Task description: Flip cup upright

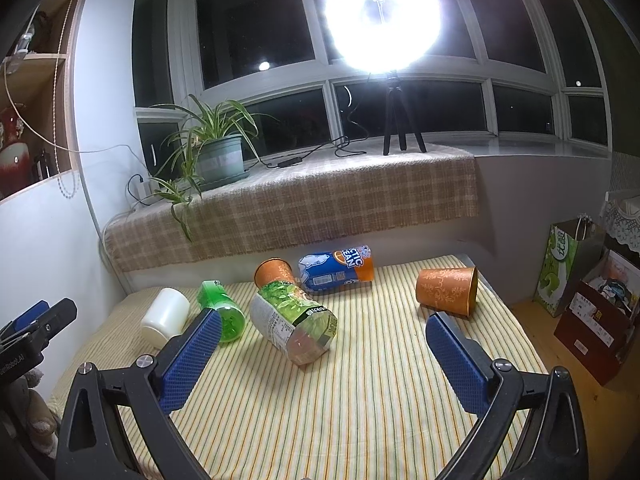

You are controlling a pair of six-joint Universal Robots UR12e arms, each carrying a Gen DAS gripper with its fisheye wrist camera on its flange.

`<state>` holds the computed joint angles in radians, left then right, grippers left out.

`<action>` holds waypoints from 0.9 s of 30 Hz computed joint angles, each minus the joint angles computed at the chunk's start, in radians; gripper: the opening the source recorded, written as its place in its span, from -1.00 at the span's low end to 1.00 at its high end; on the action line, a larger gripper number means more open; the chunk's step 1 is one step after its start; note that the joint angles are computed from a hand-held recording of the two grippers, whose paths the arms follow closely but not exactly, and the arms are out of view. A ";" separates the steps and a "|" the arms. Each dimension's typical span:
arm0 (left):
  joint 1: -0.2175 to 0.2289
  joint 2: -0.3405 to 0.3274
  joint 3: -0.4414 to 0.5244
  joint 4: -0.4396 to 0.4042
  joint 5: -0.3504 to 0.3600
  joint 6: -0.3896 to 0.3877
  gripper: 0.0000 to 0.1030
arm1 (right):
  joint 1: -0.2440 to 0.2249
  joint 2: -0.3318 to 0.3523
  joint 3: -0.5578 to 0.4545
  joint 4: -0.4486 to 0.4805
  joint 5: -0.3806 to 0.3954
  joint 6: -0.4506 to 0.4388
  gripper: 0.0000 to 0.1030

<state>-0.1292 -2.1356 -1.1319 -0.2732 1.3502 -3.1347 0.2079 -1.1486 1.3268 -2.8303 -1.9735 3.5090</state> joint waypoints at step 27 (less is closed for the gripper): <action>0.027 -0.003 -0.003 -0.089 -0.010 -0.010 1.00 | -0.090 0.131 -0.291 0.378 0.377 -0.175 0.98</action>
<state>-0.1026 -2.1387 -1.1353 -0.3626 1.3401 -3.1443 0.1180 -1.0175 1.0359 -2.4522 -1.5965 3.3340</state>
